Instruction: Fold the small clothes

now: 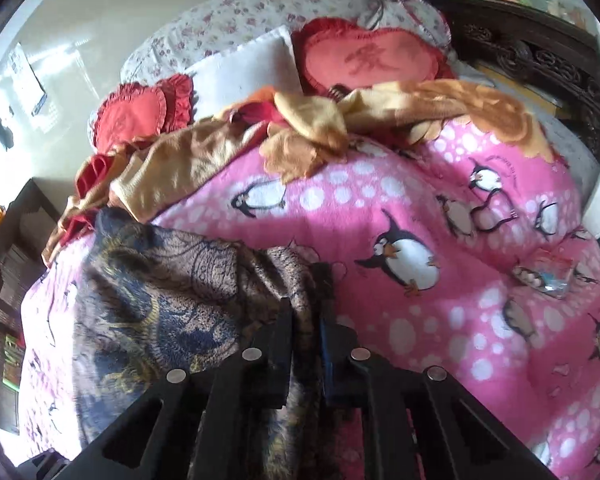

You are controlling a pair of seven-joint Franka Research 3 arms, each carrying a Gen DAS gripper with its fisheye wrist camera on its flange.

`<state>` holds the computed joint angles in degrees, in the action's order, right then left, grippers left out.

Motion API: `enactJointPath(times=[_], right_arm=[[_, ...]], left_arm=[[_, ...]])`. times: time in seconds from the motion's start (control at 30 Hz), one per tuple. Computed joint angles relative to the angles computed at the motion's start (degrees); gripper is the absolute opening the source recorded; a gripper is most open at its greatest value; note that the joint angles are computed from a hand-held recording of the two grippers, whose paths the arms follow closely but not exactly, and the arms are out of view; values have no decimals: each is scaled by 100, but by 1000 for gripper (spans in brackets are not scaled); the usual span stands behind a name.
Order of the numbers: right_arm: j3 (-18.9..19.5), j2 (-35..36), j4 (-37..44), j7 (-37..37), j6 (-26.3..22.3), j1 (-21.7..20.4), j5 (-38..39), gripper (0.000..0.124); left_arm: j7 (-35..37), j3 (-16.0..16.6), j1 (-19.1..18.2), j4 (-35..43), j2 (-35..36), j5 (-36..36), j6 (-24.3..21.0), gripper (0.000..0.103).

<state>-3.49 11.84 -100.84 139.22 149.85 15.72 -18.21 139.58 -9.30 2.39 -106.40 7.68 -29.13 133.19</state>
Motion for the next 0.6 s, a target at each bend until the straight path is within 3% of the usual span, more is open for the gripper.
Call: enactJointPath(times=[0.07, 0.17, 0.3, 0.4, 0.57, 0.6], right_arm=[[21, -273, -200, 121, 49, 34, -37, 10], [330, -622, -530, -638, 355, -58, 607, 12], [512, -702, -583, -849, -101, 115, 320, 34], [456, -552, -572, -417, -476, 197, -194, 36], [450, -772, -1006, -481, 60, 41, 429, 42], [453, -852, -1097, -420, 154, 29, 418, 49]], left_arm=[[-31, 2, -1, 6, 5, 17, 1, 57], [-68, -4, -6, -29, -7, 14, 72, 57], [-162, -7, -41, -120, -55, 88, 205, 57], [-234, -1, -58, -133, -73, 131, 229, 57], [-166, 41, -11, -49, -159, 31, 63, 57], [-118, 54, 24, 52, -138, -129, -9, 59]])
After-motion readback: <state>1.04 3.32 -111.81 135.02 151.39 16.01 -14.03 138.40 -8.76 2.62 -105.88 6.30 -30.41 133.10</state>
